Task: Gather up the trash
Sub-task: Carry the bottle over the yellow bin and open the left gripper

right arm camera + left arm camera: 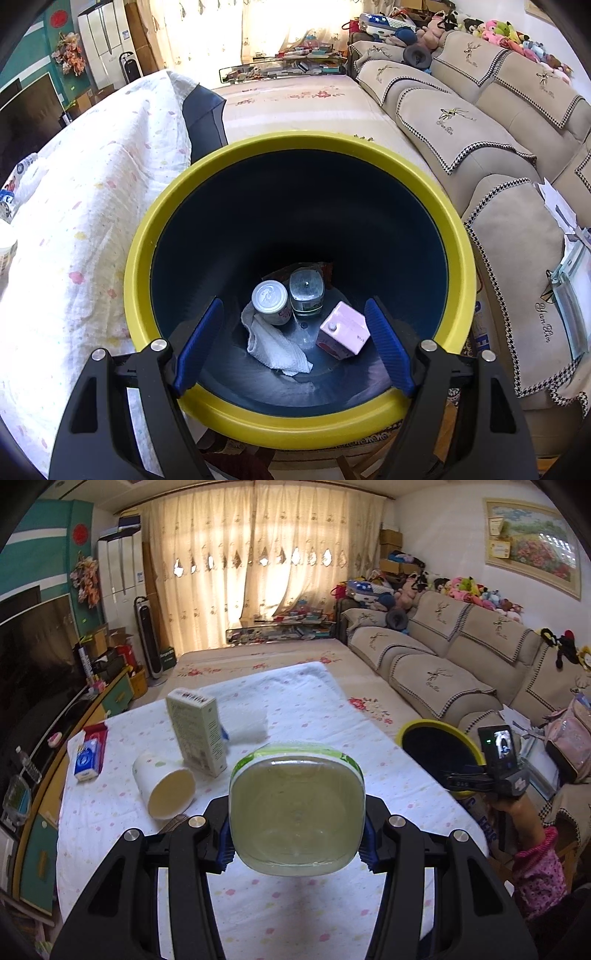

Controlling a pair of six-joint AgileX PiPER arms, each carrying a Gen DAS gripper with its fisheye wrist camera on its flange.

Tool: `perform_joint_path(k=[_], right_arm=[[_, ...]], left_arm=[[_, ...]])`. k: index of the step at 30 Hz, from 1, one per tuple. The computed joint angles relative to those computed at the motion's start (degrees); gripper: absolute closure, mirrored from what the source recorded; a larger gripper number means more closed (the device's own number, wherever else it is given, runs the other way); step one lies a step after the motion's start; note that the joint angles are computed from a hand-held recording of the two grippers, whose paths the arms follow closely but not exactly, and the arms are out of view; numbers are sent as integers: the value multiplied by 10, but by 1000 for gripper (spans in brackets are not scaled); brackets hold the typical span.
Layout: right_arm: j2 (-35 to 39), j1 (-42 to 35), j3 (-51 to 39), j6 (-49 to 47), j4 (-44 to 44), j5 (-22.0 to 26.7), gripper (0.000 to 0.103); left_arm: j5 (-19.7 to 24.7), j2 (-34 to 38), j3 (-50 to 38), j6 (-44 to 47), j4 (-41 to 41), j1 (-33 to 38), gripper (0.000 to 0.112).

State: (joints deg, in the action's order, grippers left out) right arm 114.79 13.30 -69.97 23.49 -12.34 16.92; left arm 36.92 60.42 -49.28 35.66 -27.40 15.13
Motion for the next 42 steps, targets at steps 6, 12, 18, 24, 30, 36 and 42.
perform_joint_path(k=[6, 12, 18, 24, 30, 36, 42], right_arm=[[-28, -20, 28, -27, 25, -24, 28], [-74, -54, 78, -61, 62, -59, 28], [-104, -89, 117, -127, 129, -80, 28], [-114, -117, 138, -147, 150, -85, 28], [-124, -134, 160, -145, 150, -91, 28], [-124, -138, 165, -154, 157, -90, 28], [-123, -129, 162, -164, 165, -86, 28]], left_arm=[[-5, 34, -47, -61, 37, -102, 61], [-30, 136, -116, -112, 63, -221, 61], [-47, 294, -224, -134, 69, -312, 61], [-39, 437, -340, -154, 75, -358, 61], [-1, 582, -481, -220, 122, -394, 61], [33, 659, -567, -265, 161, -408, 60], [-2, 637, -536, -271, 166, -401, 39]])
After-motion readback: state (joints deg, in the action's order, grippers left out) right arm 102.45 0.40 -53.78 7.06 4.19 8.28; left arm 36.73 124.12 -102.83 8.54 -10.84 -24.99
